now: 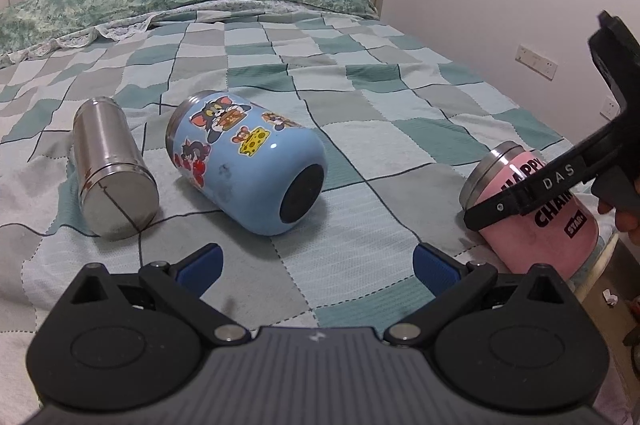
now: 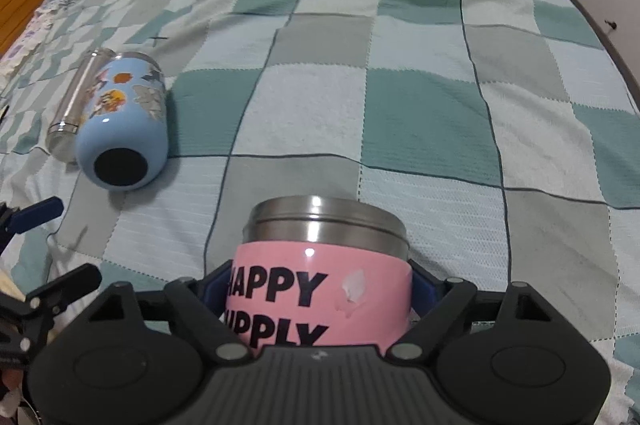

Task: Flip cup upright
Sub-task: 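Grasp the pink tumbler with the right tool and rotate it rim-up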

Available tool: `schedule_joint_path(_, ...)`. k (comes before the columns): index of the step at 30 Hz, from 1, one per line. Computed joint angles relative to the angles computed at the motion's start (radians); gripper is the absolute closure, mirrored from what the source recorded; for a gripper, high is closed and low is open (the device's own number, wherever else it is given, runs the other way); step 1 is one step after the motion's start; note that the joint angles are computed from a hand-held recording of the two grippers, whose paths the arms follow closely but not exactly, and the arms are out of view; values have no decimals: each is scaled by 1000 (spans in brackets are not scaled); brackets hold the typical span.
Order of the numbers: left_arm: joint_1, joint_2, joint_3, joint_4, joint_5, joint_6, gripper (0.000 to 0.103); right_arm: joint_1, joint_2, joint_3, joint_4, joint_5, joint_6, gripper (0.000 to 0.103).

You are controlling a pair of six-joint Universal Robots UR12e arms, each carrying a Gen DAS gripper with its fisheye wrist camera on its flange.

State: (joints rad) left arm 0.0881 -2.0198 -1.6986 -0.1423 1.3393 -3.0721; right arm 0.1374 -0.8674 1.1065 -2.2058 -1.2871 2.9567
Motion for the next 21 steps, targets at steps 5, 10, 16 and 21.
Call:
schedule_joint_path(5,-5,8,-4,8,-5,-10,0,-27,-47,110,-181,87,22,19)
schedule_joint_path(10,-18,15,-8,27,-6,-38,0,-64,-98,252,-483,160,83,19)
schedule_joint_path(16,-47,11,3,59,17,-77,0,-92,-101,351,-856,159,140,20)
schedule_joint_path(21,-74,-1,18,71,57,-95,0,-96,-67,345,-1006,126,127,20)
